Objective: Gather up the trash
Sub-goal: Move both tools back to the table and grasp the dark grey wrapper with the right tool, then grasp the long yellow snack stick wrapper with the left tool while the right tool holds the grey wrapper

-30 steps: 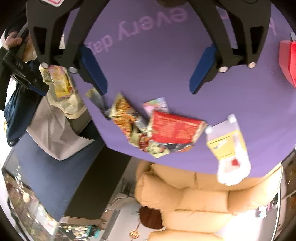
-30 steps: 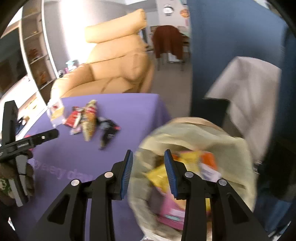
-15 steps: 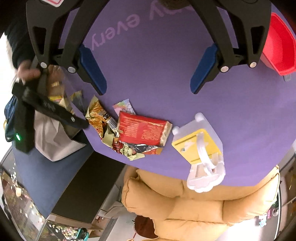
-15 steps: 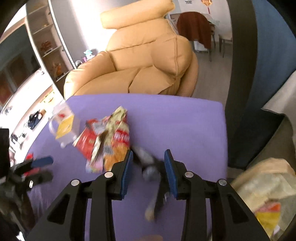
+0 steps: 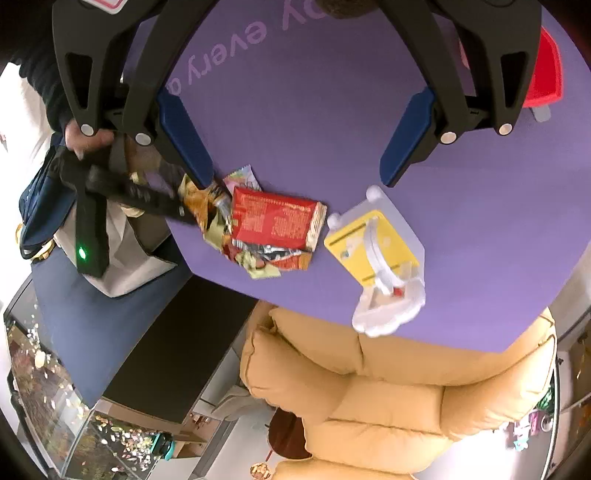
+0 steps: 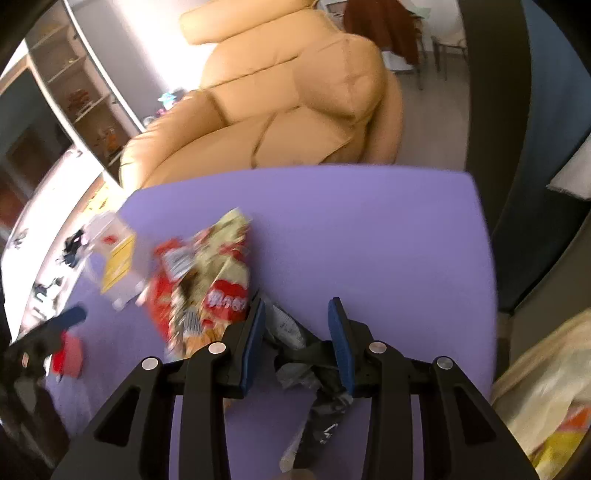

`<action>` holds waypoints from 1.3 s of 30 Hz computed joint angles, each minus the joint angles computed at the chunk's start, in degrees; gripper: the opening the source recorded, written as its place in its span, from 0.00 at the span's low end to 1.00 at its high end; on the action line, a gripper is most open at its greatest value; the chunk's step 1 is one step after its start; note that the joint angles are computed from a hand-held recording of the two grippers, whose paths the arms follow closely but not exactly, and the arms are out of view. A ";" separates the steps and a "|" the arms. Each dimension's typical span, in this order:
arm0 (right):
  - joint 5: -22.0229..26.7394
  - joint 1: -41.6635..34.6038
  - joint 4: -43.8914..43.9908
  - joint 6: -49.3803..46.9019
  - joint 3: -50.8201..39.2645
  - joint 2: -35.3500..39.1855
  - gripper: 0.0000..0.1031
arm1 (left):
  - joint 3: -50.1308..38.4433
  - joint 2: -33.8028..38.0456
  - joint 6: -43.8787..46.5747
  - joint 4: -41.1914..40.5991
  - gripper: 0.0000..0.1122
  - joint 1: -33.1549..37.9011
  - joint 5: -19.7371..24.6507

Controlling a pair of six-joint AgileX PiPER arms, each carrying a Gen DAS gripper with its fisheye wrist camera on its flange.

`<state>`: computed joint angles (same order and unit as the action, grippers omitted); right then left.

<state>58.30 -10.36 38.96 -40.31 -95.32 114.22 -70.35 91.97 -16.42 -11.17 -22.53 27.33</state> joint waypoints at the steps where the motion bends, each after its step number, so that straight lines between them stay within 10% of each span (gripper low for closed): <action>1: 0.05 0.01 0.49 -1.11 1.88 -1.10 0.33 | -0.10 -0.10 -0.30 0.45 0.78 0.02 -0.06; 13: -9.69 -0.40 1.69 -17.61 26.26 -18.42 0.28 | -1.75 0.95 -4.19 5.15 0.78 -1.65 1.34; 25: -0.81 -15.62 10.14 -28.57 37.73 -26.60 0.28 | -17.55 13.72 -10.65 13.71 0.74 -12.02 5.15; 29: -0.82 -16.80 10.91 -32.17 42.07 -30.02 0.28 | -23.84 19.62 -23.80 25.63 0.65 -15.40 7.79; 39: 2.74 -22.68 12.29 -39.15 47.91 -35.35 0.28 | -30.80 25.26 -27.61 23.50 0.41 -15.75 15.84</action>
<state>61.04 -33.04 51.25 -79.47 -47.41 78.87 -101.16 117.23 -44.03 12.33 -38.28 43.18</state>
